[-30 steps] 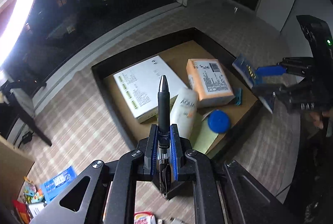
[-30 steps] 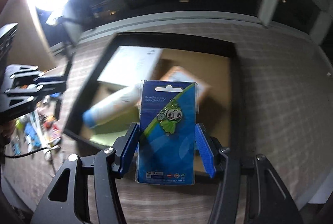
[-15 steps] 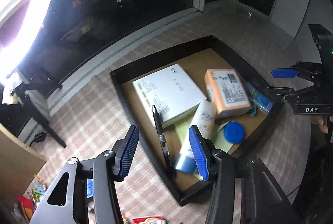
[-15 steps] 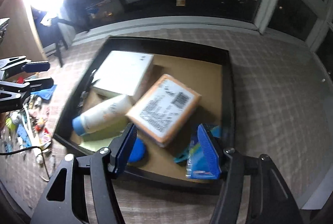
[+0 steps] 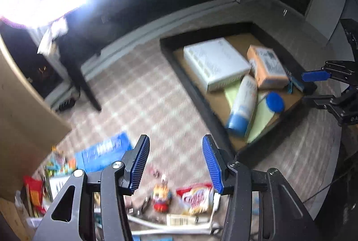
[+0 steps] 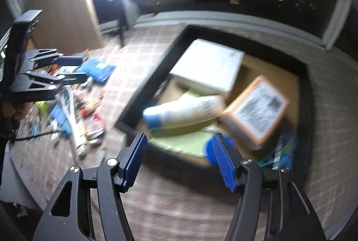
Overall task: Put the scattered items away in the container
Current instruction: 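Move both open grippers back over the scattered items on the floor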
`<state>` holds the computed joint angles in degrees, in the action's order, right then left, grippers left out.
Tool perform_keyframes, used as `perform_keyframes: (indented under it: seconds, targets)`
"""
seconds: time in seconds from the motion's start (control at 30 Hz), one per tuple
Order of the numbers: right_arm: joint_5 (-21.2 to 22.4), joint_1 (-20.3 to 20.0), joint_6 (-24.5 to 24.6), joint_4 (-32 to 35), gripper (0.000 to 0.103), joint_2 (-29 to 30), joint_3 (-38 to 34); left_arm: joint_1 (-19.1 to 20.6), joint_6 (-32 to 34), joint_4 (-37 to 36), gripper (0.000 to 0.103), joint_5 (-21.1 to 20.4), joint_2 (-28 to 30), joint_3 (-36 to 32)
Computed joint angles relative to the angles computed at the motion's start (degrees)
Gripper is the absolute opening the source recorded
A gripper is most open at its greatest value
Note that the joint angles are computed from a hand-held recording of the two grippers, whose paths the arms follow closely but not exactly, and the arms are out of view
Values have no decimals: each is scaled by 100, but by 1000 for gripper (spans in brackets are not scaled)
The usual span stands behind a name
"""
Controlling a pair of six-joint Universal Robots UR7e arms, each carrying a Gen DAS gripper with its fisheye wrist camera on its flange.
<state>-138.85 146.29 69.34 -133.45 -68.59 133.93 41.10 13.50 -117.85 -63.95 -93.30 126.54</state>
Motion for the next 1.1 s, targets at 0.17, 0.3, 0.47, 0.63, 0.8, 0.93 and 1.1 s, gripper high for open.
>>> perform_keyframes:
  seconds: [0.17, 0.3, 0.47, 0.63, 0.8, 0.93, 1.1]
  targets:
    - [524, 99, -310, -733, 60, 814, -205, 195, -83, 476, 44, -26, -333, 255]
    - [861, 150, -313, -1161, 60, 1349, -322, 257, -196, 728, 44, -169, -459, 464]
    - [1145, 188, -255, -1354, 60, 1877, -500, 252, -339, 800, 44, -230, -430, 674]
    - [1258, 179, -148, -1429, 60, 2176, -603, 293, -433, 761, 44, -236, -244, 672]
    - [1347, 125, -225, -1452, 59, 2428, -731, 255, -413, 779, 46, -280, -131, 719]
    - [1373, 76, -293, -1533, 59, 2531, -769, 306, -509, 790, 46, -334, -85, 675]
    - [1369, 72, -336, -1548, 59, 2496, -757, 276, -444, 902, 46, -344, -229, 559]
